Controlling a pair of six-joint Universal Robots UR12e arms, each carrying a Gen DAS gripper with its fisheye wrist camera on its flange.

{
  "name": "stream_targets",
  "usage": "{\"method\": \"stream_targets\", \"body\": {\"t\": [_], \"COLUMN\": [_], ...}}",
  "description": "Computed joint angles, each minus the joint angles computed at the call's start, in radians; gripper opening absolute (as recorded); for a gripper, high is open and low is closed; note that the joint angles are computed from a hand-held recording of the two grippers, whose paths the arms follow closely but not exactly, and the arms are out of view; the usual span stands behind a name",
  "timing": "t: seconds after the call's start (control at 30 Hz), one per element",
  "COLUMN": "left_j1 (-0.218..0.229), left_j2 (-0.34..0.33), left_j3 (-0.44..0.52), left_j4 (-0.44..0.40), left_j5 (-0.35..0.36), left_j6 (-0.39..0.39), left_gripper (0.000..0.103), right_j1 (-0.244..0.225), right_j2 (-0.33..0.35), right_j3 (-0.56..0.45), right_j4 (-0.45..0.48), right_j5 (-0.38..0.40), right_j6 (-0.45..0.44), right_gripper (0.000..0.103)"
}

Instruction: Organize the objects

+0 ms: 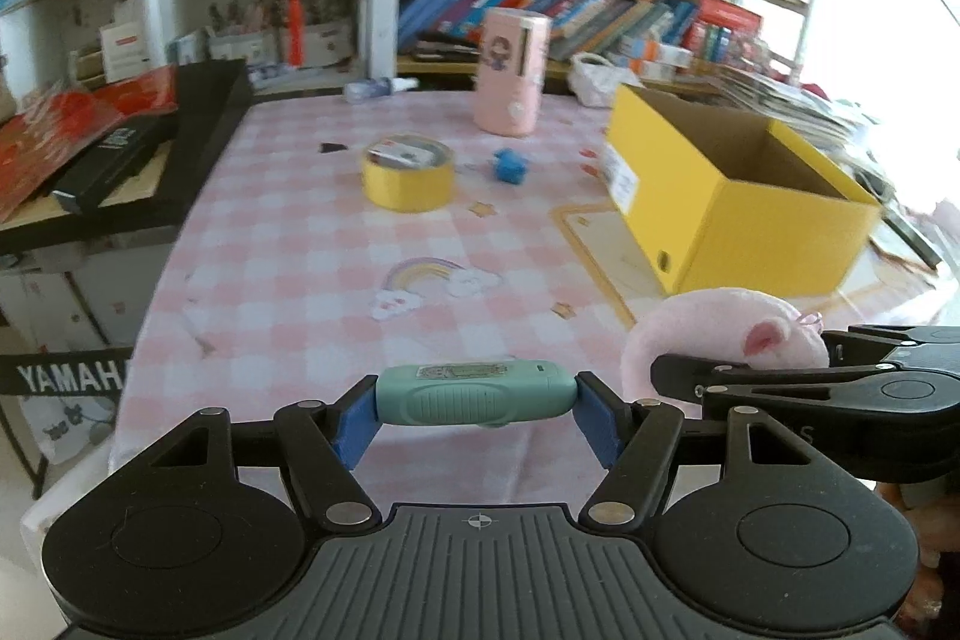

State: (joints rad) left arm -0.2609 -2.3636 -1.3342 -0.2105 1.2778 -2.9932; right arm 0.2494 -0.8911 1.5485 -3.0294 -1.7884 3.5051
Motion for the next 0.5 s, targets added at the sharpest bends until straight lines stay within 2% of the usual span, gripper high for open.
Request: {"method": "stream_targets", "body": {"t": [0.3,0.5], "left_j1": [-0.015,-0.035], "left_j2": [0.006,0.003], "left_j3": [-0.009,-0.002], "left_j4": [-0.028,-0.062], "left_j5": [-0.089,-0.163], "left_j6": [0.075,0.169], "left_gripper": [0.068,0.068], "right_j1": [0.004,0.004], "right_j2": [-0.058,-0.100], "right_j3": [0.097,0.168], "right_j4": [-0.006,0.000], "right_j5": [-0.089,-0.171], "right_j6": [0.099,0.198], "right_gripper": [0.056,0.056]}}
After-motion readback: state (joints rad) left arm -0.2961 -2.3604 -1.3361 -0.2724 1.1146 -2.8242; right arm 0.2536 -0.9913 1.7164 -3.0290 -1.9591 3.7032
